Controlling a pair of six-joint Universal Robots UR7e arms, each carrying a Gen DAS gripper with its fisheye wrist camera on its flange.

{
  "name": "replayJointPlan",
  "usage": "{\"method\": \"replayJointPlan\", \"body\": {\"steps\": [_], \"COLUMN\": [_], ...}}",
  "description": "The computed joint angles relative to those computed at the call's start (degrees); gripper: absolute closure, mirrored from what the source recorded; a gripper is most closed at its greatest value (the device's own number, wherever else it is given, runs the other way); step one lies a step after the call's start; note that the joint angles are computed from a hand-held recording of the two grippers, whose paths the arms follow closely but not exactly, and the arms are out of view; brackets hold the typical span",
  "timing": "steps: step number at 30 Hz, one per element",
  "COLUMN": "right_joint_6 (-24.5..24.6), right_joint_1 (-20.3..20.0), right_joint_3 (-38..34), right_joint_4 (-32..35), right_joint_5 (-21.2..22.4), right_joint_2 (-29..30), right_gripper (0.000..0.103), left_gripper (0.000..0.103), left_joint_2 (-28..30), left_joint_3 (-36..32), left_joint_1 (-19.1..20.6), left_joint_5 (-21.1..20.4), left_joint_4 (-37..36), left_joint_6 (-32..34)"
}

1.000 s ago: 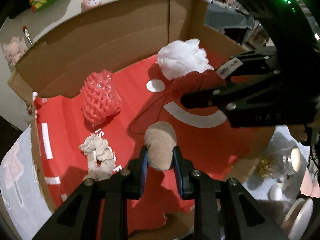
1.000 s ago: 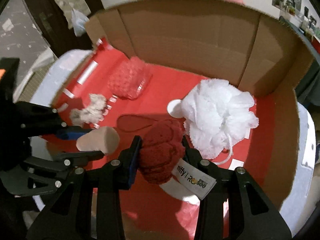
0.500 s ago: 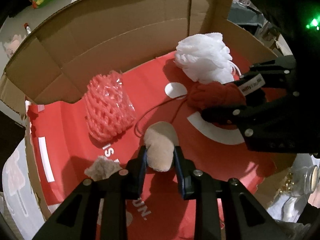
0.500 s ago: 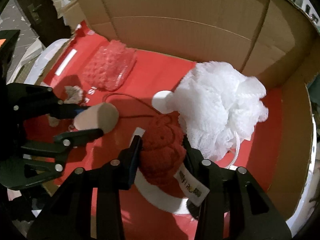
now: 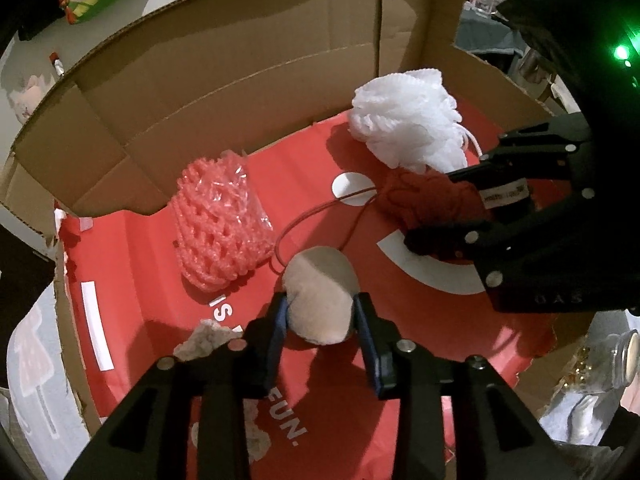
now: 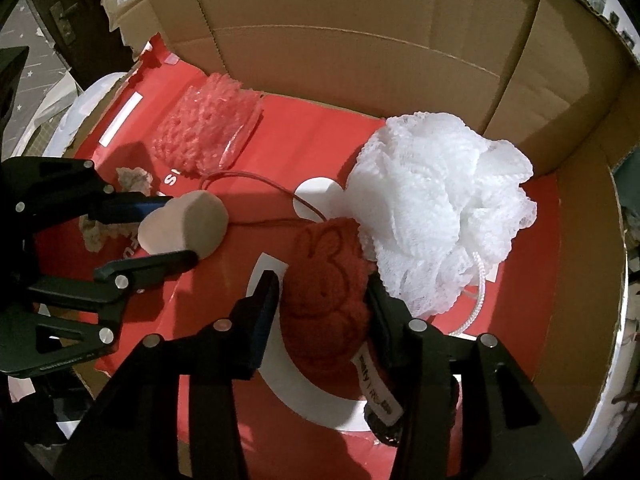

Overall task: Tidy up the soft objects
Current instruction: 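Withdraw both grippers from the box back toward the table items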

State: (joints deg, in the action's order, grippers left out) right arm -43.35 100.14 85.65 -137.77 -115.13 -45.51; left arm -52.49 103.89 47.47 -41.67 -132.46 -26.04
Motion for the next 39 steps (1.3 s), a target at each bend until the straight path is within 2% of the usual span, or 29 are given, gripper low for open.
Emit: {"method": "replayJointPlan", "body": {"steps": [5, 8, 11, 13, 17, 19, 21, 24, 28, 34, 36, 39], "right_joint_6": [0.37, 0.91, 1.38, 1.59, 1.79, 1.39, 1.03, 0.18, -0.36, -3.83, -5.21, -7.27], "right_joint_1": [0.02, 0.08, 0.26, 0.4, 1.0, 1.3, 1.79, 1.97, 1.98, 1.36, 1.13, 0.54], "right_joint_3": [0.66, 1.32, 2.83, 3.83, 7.16, 9.21, 11.81, 15.86, 21.33, 31.52, 35.12, 40.16], "right_joint_4": [0.3, 0.23, -0.89, -1.57, -3.4, -4.85, -7.12, -9.26, -13.24, -21.86, -24.8, -29.77], "right_joint_5": [0.63, 1.54, 2.78, 3.64, 5.47, 6.4, 7.25, 9.52, 11.95, 14.74, 15.41, 16.79], "right_joint_2": [-1.25, -2.33, -4.47, -5.88, -10.1, -12.14, -14.52, -18.98, -24.41, -33.27, -36.22, -39.78], "right_gripper": [0.052, 0.051, 0.039, 0.038, 0.038, 0.036, 0.029, 0.028, 0.022, 0.02, 0.016, 0.014], "left_gripper": [0.055, 0.047, 0.038, 0.034, 0.033, 0.027, 0.021, 0.017, 0.006, 0.002, 0.001, 0.001], "left_joint_2": [-1.2, -2.73, -4.34, -5.36, -7.25, -8.37, -9.45, -10.83, -12.74, -14.39, -14.92, -16.22], "left_joint_3": [1.62, 3.47, 5.49, 6.74, 9.14, 10.61, 12.54, 15.5, 19.68, 24.26, 25.6, 27.14], "left_joint_1": [-1.23, -2.71, -4.42, -5.82, -8.65, -10.0, -11.76, -14.96, -20.0, -27.14, -28.89, -32.0], "left_joint_5": [0.32, 0.34, 0.82, 1.26, 2.44, 2.99, 3.96, 6.64, 10.59, 15.41, 15.97, 18.11], "left_joint_4": [-2.23, -4.22, -6.08, -6.65, -6.74, -8.26, -10.4, -12.63, -14.39, -10.91, -10.97, -6.3], "left_joint_6": [0.01, 0.07, -0.6, -1.61, -4.05, -4.79, -5.71, -7.64, -11.78, -20.57, -22.82, -30.21]}}
